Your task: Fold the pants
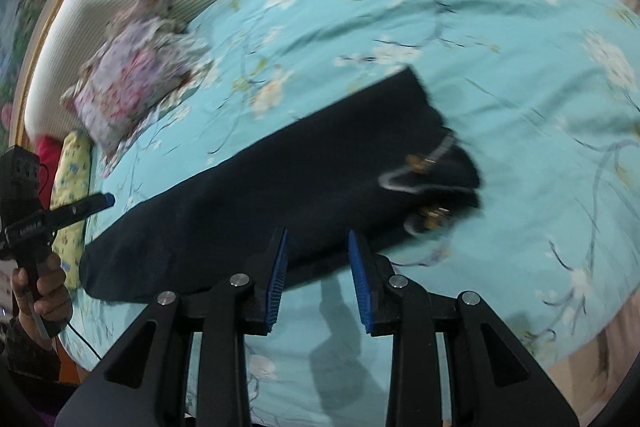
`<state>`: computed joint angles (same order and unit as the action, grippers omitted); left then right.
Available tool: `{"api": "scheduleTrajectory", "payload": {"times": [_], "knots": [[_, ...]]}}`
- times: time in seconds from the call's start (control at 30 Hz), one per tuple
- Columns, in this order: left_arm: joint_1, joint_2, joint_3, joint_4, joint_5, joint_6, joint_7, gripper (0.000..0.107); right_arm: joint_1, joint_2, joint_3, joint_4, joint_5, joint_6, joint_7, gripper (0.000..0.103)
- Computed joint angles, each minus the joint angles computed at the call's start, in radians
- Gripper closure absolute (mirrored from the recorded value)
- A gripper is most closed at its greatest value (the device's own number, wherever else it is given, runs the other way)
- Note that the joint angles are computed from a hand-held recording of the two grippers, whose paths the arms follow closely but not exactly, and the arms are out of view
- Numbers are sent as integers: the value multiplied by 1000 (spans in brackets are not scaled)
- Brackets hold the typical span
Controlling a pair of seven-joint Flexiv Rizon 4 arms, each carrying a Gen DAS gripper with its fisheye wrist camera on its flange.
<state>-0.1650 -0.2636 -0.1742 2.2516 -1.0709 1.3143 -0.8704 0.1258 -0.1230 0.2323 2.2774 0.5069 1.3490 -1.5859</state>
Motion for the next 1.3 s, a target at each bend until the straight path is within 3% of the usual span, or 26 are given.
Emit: {"api": "scheduleTrajectory", "payload": {"times": [0.33,0.43,0.57,0.7,0.73,0.77,0.8,0.87,1.0,1.1,1.3], "knots": [[-34,-68,26,-63,423,-152,-85,48,-43,-23,8,-28,132,-5,-72,70],[-46,-93,31,-74,536,-171,-97,48,-50,-46,10,-48,153,-6,-88,62],[-81,-149,90,-123,727,-192,-224,53,-79,-83,25,-87,210,-8,-115,61],[-36,-167,58,-120,728,-187,-252,72,-103,-98,44,-109,259,11,-151,61],[-15,-167,39,-113,705,-185,-236,81,-101,-99,43,-108,254,21,-151,67],[-4,-167,30,-110,696,-187,-226,91,-95,-98,41,-103,240,33,-145,81],[-1,-166,29,-110,699,-190,-224,95,-90,-97,38,-96,221,43,-138,89],[6,-156,16,-100,696,-187,-198,101,-102,-89,51,-95,223,45,-155,96],[10,-111,-7,-68,677,-176,-138,103,-125,-38,72,-89,290,44,-229,97],[20,-85,-30,-39,613,-182,-80,103,-95,-16,39,-64,269,42,-207,97],[-8,-136,26,-97,648,-246,-157,95,-104,-86,10,-104,284,-35,-171,94]]}}
